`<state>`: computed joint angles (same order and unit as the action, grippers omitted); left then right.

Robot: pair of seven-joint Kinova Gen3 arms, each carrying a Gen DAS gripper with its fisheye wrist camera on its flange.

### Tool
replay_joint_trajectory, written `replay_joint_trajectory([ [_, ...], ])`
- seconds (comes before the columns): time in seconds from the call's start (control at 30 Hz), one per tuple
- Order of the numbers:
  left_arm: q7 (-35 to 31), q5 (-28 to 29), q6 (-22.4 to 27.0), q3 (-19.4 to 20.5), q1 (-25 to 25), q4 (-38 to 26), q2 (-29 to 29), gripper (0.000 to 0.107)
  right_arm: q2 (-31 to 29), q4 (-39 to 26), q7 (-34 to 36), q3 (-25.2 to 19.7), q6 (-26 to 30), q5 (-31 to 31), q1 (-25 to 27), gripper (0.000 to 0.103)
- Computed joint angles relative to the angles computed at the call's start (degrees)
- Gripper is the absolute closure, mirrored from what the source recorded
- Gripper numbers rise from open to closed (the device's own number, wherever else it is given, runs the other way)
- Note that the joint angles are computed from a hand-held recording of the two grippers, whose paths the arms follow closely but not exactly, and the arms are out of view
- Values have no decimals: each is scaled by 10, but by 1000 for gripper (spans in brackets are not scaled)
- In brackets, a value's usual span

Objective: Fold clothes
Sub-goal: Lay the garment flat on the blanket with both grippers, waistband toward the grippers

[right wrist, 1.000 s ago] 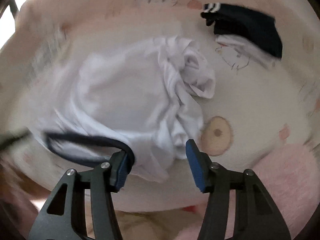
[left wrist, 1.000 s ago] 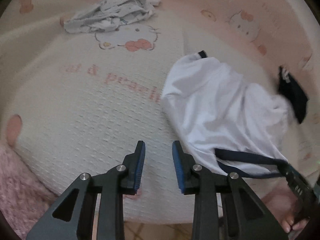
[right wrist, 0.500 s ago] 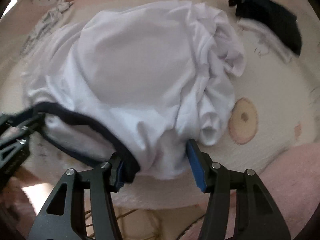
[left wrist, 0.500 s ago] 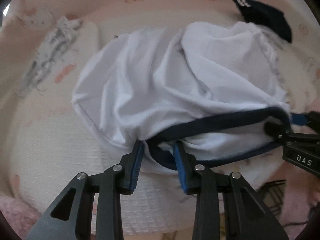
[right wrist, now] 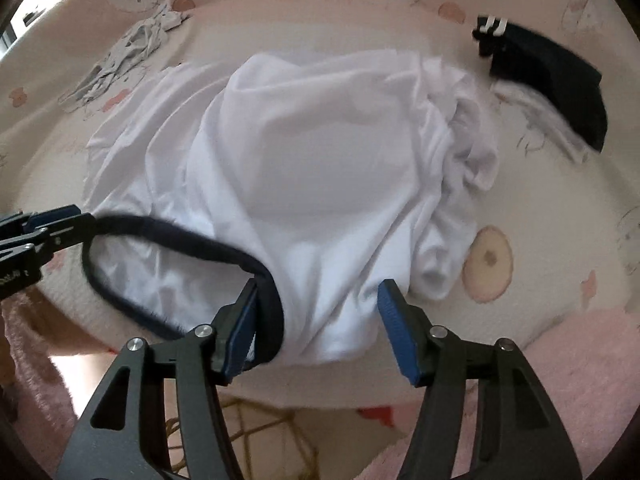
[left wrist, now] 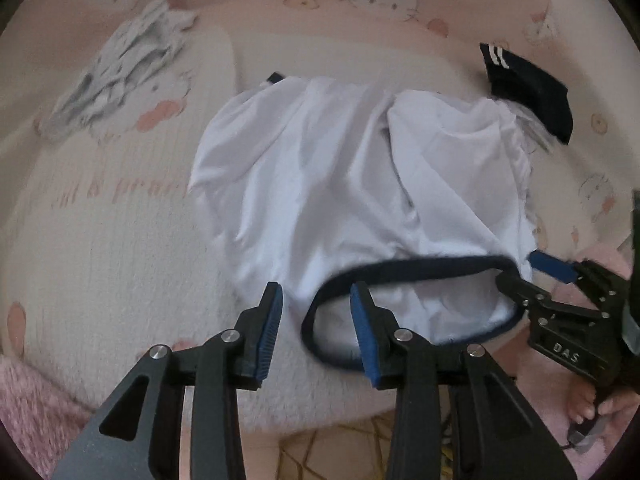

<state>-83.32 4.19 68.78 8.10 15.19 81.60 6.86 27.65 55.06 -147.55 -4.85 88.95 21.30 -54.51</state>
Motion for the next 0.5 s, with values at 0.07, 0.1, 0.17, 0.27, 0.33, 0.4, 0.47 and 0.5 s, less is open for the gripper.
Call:
replay_joint_trajectory([
  [0.07, 11, -42, 4, -4, 28, 0, 16, 70, 18, -20, 10, 1, 33, -4, 0, 41],
  [0.1, 15, -65, 17, -18, 54, -7, 25, 70, 26, -24, 16, -3, 48, -12, 5, 40],
  [0.17, 14, -84, 45, -32, 75, -17, 36, 66, 28, -34, 13, 3, 68, -20, 0, 39],
  [0.27, -2, -53, 95, -40, 52, -27, 32, 63, 15, -20, 7, -2, 68, -43, 5, 39],
  [0.33, -20, -17, 110, -56, 36, -26, 23, 63, -6, 9, -4, -13, 40, -62, 16, 39],
  [0.4, -39, 29, 87, -36, -13, -15, 3, 63, -31, 37, -19, -13, -3, -48, 10, 39],
  [0.47, -62, 76, 47, -14, -56, 0, -20, 63, -43, 48, -37, -9, -20, -7, -12, 38],
  [0.5, -77, 90, 24, -12, -61, 9, -30, 63, -46, 51, -46, -6, -24, 16, -25, 38],
])
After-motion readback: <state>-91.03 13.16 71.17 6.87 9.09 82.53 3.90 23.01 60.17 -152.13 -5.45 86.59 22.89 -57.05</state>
